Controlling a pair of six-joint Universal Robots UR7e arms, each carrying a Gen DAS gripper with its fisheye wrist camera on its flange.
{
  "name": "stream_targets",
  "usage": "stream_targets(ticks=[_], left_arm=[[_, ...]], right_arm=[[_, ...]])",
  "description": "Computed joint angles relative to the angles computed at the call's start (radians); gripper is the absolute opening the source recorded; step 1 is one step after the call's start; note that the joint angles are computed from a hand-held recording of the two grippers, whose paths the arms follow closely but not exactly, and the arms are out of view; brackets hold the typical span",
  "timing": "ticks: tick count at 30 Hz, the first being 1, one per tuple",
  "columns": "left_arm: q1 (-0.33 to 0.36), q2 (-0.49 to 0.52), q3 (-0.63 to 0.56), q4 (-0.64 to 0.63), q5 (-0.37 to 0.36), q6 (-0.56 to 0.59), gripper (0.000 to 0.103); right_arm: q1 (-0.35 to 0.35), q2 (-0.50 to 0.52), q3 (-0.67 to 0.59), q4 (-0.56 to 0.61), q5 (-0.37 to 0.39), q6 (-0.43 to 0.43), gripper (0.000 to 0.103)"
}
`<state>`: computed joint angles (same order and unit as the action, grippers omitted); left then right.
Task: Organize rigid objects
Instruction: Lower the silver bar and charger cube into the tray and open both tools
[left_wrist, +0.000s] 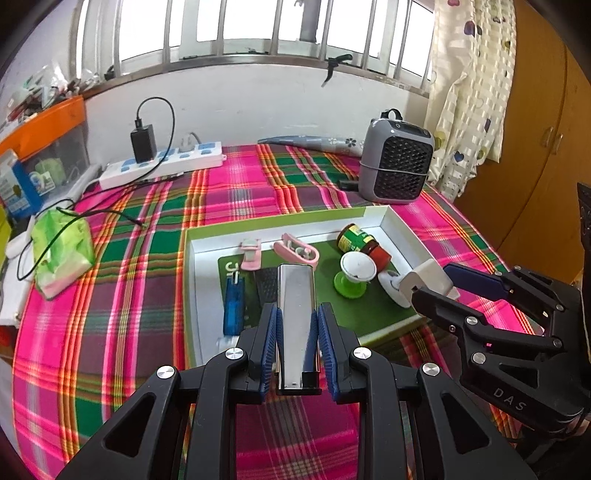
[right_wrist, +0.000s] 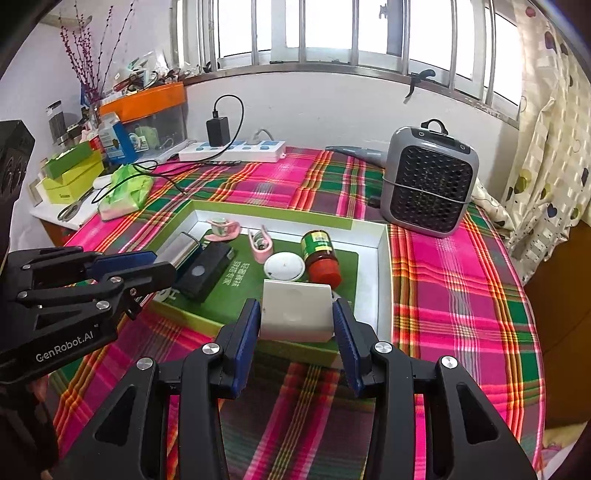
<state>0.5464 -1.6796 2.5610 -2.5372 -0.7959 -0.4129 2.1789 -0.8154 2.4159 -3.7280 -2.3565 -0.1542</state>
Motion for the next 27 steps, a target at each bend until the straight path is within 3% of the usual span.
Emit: stream_targets(ticks=[27], left_arm=[[0.126, 0.223, -0.084, -0.192, -0.045, 0.126, 0.022]], right_arm=[[-0.149, -0.020, -0.137, 0.086, 0.003, -0.124, 0.042]])
